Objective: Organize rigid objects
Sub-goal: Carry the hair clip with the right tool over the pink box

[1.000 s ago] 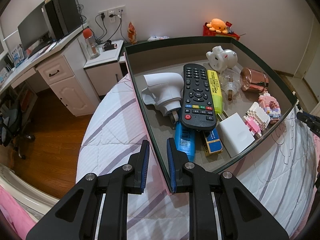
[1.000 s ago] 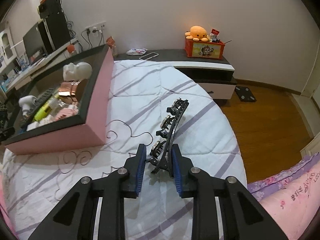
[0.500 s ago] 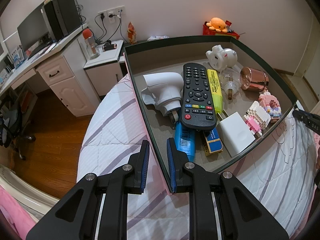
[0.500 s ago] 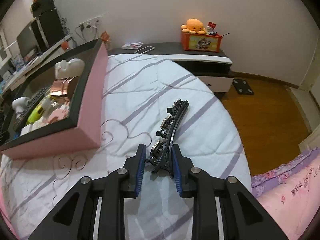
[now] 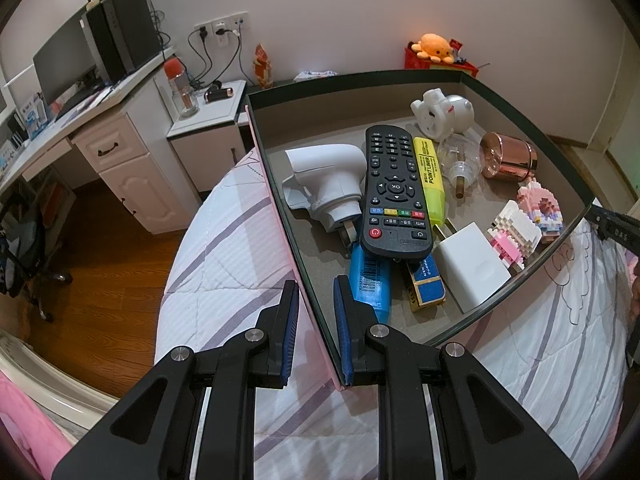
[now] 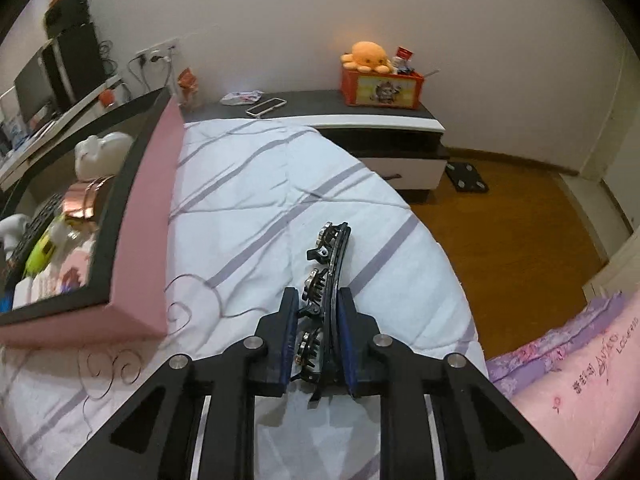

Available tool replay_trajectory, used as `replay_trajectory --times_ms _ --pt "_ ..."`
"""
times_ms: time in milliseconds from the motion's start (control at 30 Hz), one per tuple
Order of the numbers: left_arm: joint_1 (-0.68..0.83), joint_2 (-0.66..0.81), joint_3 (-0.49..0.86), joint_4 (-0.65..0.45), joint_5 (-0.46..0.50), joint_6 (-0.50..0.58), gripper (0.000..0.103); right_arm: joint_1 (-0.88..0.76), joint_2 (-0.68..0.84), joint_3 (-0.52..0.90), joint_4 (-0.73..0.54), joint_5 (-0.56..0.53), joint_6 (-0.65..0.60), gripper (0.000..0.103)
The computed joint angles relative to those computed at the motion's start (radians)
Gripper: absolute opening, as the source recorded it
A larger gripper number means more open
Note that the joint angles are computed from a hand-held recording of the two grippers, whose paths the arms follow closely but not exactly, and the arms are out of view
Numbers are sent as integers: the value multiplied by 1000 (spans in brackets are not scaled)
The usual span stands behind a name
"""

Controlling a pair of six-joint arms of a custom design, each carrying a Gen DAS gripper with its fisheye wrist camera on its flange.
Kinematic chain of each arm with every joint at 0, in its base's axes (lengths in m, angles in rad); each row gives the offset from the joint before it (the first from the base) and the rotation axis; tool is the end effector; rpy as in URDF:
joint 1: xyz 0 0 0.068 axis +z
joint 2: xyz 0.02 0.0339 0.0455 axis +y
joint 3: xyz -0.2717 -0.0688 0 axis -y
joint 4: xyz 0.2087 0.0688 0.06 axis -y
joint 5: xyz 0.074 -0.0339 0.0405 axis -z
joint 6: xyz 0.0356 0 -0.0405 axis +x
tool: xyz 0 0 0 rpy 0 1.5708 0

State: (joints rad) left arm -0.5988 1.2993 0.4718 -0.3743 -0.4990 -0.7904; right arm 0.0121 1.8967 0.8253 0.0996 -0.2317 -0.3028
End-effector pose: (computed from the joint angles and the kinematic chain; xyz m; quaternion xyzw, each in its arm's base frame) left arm 0.1504 -0.0820 0.1640 -0.1362 0.9439 0.0727 0.2919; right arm 0.3207 0.0121 0.1267 -0.1825 0.9320 0.0668 0.3060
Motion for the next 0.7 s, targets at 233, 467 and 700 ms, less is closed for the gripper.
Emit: replay_trajectory --times_ms 233,467,700 --pt "-2 -8 -9 9 -5 2 17 -29 -146 -60 -79 -118 -48 19" --pt "-6 -11 -10 8 -4 -6 17 14 -384 -80 -236 -260 -101 19" --pt "-2 -16 -6 -3 0 -3 17 270 -346 29 -315 -184 -48 19"
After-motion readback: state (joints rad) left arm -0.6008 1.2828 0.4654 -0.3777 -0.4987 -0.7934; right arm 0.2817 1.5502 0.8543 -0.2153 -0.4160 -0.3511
